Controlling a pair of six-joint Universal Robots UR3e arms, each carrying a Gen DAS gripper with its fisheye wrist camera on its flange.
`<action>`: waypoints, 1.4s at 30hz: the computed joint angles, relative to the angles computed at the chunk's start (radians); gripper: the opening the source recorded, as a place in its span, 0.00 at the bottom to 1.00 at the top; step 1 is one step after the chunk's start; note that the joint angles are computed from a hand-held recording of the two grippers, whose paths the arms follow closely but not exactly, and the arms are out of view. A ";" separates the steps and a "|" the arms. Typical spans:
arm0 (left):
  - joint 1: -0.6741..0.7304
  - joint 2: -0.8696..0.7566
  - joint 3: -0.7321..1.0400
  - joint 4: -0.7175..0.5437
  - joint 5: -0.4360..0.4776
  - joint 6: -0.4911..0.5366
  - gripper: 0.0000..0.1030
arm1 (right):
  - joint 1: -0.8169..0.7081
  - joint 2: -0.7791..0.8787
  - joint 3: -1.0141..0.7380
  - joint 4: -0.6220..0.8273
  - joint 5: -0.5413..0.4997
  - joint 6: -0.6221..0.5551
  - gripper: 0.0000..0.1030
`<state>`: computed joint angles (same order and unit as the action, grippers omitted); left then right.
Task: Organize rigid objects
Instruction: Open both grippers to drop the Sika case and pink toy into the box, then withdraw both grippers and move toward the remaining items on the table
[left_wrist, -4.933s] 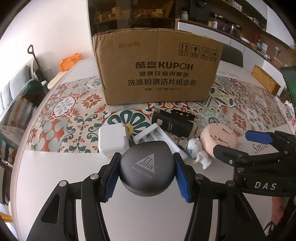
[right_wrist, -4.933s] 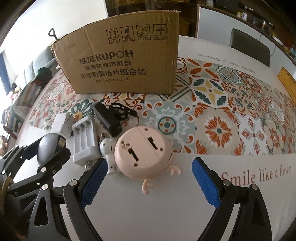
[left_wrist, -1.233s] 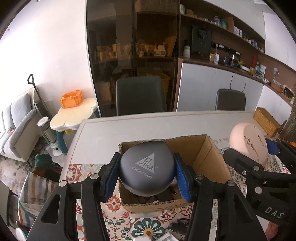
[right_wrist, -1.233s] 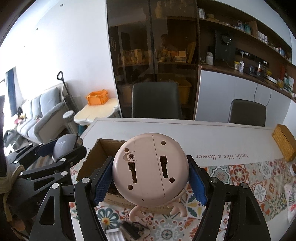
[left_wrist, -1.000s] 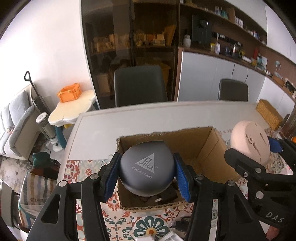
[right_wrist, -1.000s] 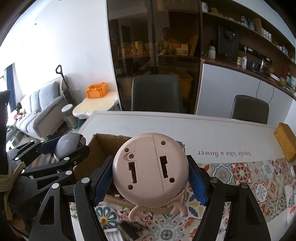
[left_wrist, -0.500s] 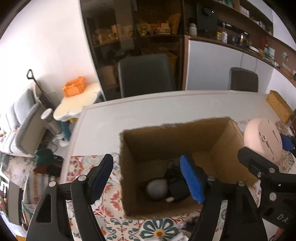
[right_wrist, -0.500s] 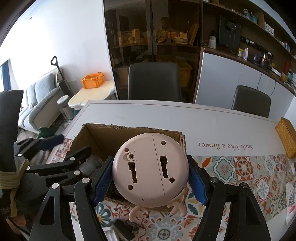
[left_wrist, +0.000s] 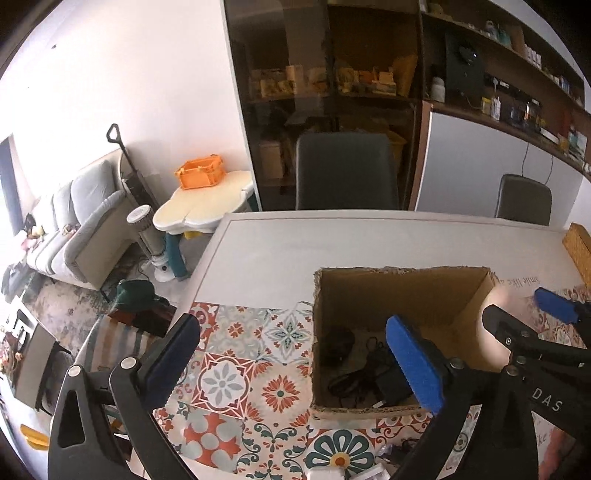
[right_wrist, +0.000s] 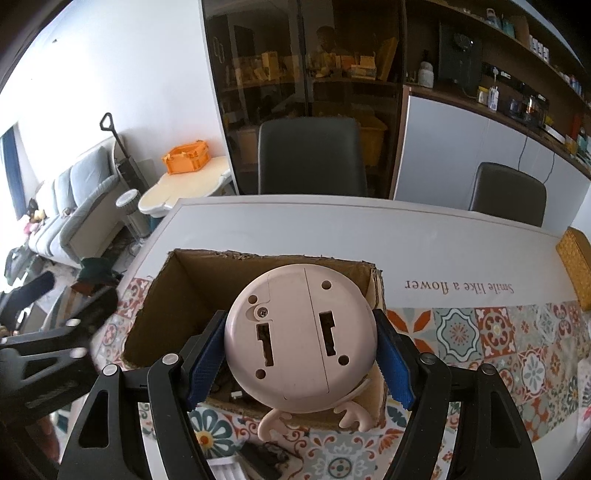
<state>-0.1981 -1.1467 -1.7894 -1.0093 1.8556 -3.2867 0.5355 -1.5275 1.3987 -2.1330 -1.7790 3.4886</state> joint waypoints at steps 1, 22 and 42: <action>-0.001 0.007 0.000 -0.001 0.002 0.002 1.00 | 0.009 0.006 -0.008 0.000 -0.020 0.005 0.78; -0.136 0.152 0.011 -0.113 0.091 -0.097 1.00 | 0.120 -0.165 0.071 0.032 -0.151 0.107 0.83; -0.339 0.267 -0.041 -0.316 0.201 -0.310 1.00 | 0.264 -0.284 0.226 0.034 -0.194 0.191 0.83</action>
